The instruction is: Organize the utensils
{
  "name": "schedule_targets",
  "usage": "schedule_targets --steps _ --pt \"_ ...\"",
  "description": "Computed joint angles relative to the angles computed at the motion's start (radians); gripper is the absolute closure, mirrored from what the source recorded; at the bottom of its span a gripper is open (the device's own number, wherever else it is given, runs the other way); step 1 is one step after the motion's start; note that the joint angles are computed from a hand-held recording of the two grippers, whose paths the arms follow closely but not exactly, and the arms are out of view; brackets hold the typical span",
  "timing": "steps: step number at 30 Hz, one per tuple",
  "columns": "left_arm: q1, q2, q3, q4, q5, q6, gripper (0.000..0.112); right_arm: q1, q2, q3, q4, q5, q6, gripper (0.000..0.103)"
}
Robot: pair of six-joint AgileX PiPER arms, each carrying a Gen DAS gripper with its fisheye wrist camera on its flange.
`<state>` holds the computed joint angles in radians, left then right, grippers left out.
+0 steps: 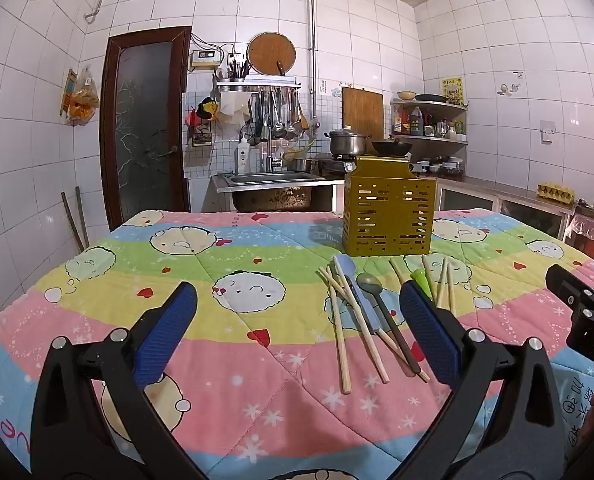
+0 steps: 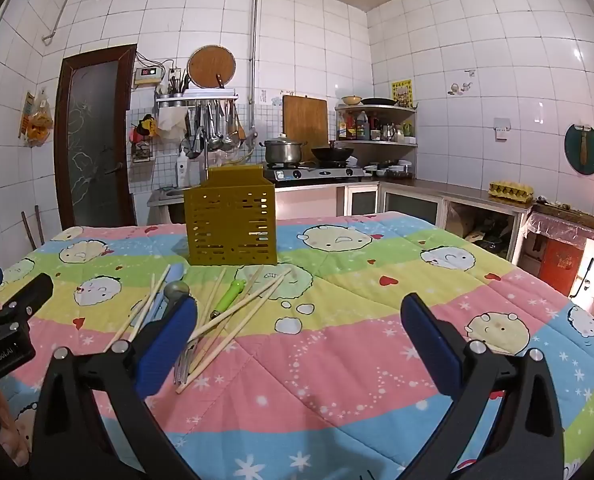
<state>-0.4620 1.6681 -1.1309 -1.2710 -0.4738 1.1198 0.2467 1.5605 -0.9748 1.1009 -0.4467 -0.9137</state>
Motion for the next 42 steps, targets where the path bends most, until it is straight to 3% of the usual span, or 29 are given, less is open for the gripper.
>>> schedule_targets --steps 42 --pt "0.005 0.029 -0.028 -0.034 0.011 0.038 0.014 0.02 -0.003 0.013 -0.014 -0.038 -0.003 0.004"
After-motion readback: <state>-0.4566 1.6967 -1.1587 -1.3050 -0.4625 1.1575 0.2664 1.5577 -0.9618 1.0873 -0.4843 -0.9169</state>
